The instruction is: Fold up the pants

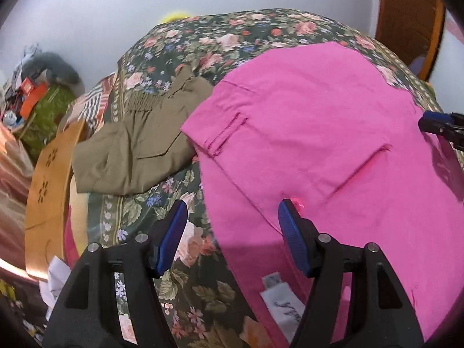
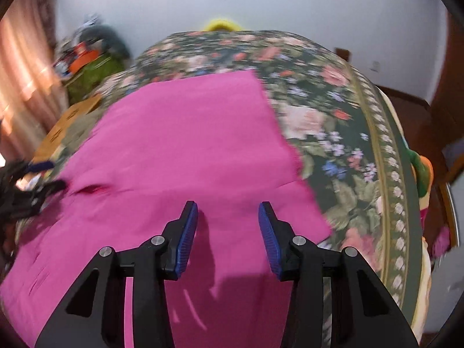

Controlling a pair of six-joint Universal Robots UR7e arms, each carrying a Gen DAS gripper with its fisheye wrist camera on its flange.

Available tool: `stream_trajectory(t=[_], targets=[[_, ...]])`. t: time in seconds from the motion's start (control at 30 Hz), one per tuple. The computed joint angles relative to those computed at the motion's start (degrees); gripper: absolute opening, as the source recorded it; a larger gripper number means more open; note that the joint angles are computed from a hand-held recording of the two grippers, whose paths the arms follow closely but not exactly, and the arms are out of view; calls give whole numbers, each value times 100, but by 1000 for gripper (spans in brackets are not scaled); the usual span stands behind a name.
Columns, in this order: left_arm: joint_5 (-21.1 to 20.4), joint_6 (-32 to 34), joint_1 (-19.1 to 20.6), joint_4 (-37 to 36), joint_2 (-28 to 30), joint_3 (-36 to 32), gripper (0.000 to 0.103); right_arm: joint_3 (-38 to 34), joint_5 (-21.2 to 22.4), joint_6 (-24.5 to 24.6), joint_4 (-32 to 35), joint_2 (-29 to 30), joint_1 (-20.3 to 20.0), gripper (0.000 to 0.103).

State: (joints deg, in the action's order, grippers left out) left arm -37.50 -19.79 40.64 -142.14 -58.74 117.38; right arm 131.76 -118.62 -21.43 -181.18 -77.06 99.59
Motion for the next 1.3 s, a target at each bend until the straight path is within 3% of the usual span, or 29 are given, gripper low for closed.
stream_trajectory(t=[0.17, 0.33, 0.6, 0.83, 1.03, 1.13, 1.2, 1.23, 1.3], targets=[[-9, 112, 25, -225, 34, 57, 66, -93, 50, 168, 178, -28, -272, 40], [-125, 134, 33, -297, -169, 70, 66, -341, -686, -47, 520, 97, 151, 40], [-161, 292, 380, -609, -338, -351, 69, -871, -558, -450, 549, 100, 667, 45], [-892, 507, 1086, -347, 122, -1161, 69, -1640, -429, -460, 679, 777, 568, 48], [-1386, 720, 1388, -140, 541, -1605, 68, -2362, -408, -212, 1125, 1412, 293, 48], [-1463, 1075, 1389, -320, 694, -1640, 56, -2743, -619, -278, 1164, 1794, 226, 48], [-1704, 1182, 1430, -388, 691, -1630, 40, -2935, -667, -237, 1280, 1965, 180, 48], [-1678, 1222, 1419, -458, 701, -1617, 39, -3002, -637, -187, 1295, 2028, 146, 48], [-1612, 1325, 1399, -583, 719, -1600, 26, -3022, -485, -94, 1094, 2092, 91, 44]])
